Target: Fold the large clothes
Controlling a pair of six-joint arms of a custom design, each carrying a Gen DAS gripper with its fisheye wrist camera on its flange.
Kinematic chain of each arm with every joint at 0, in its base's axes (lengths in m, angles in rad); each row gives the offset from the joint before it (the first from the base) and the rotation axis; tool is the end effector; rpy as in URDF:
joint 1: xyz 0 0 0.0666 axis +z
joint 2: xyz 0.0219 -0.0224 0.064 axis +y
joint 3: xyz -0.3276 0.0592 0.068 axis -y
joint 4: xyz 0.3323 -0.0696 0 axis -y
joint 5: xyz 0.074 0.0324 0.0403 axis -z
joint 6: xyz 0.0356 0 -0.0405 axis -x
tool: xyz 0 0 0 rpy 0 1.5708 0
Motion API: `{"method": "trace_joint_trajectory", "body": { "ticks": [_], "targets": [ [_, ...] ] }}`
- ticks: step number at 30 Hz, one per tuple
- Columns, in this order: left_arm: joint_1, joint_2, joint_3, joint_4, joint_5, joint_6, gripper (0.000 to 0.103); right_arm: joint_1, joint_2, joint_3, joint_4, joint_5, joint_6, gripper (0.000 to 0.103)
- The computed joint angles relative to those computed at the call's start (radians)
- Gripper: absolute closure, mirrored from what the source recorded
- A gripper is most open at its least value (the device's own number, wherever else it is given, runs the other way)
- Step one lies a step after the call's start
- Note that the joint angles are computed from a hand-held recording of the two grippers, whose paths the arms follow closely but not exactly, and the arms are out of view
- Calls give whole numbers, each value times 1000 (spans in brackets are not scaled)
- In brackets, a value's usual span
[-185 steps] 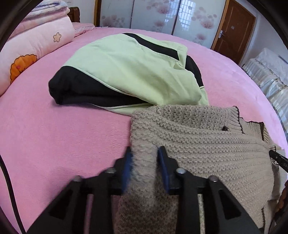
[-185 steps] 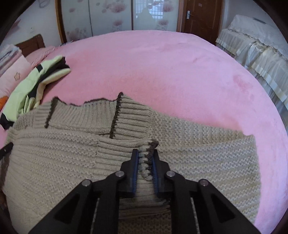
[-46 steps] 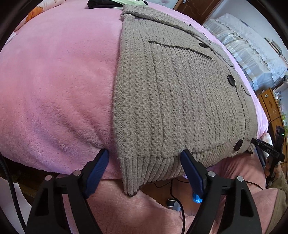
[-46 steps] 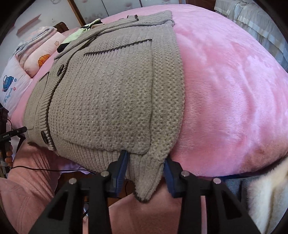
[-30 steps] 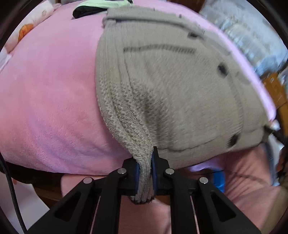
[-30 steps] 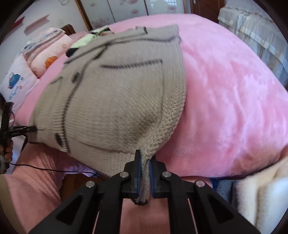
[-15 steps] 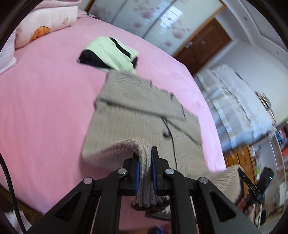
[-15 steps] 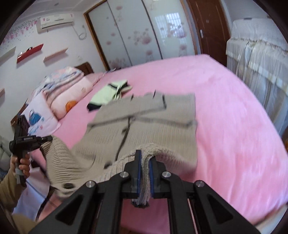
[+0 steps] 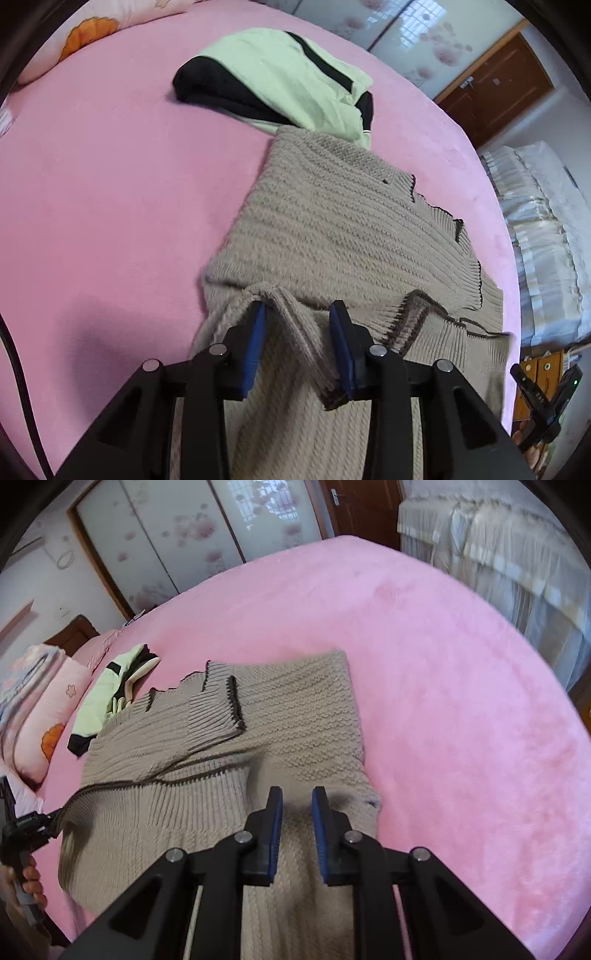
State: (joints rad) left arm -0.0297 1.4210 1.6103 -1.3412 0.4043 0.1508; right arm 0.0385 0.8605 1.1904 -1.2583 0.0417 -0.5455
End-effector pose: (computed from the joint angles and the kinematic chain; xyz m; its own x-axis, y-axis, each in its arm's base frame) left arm 0.4092 -0.0266 0.4296 -0.9309 -0.1105 -0.3481 0.0479 0.9079 -0.4164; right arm 0.2396 0.0073 0.4431 -0.6910 0.4922 -0.5295 0.4036 0.8703 0.2823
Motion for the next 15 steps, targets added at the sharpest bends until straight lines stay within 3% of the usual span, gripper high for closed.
{"method": "trace_joint_trajectory", "body": {
  "ticks": [3,5,10,15],
  "targets": [
    [0,7,0,6,17,-76,66,-15,-20,-22,29,-20,45,59],
    [1,7,-12,21,29,-134,66,-1,-26,-28,27,11,95,54],
    [28,-13,-33,25,94,-257,59,3,16,-12,11,83,213,54],
    [36,-40,-38,48,104,-305,32,-14,88,15,42,74,281,54]
  ]
}}
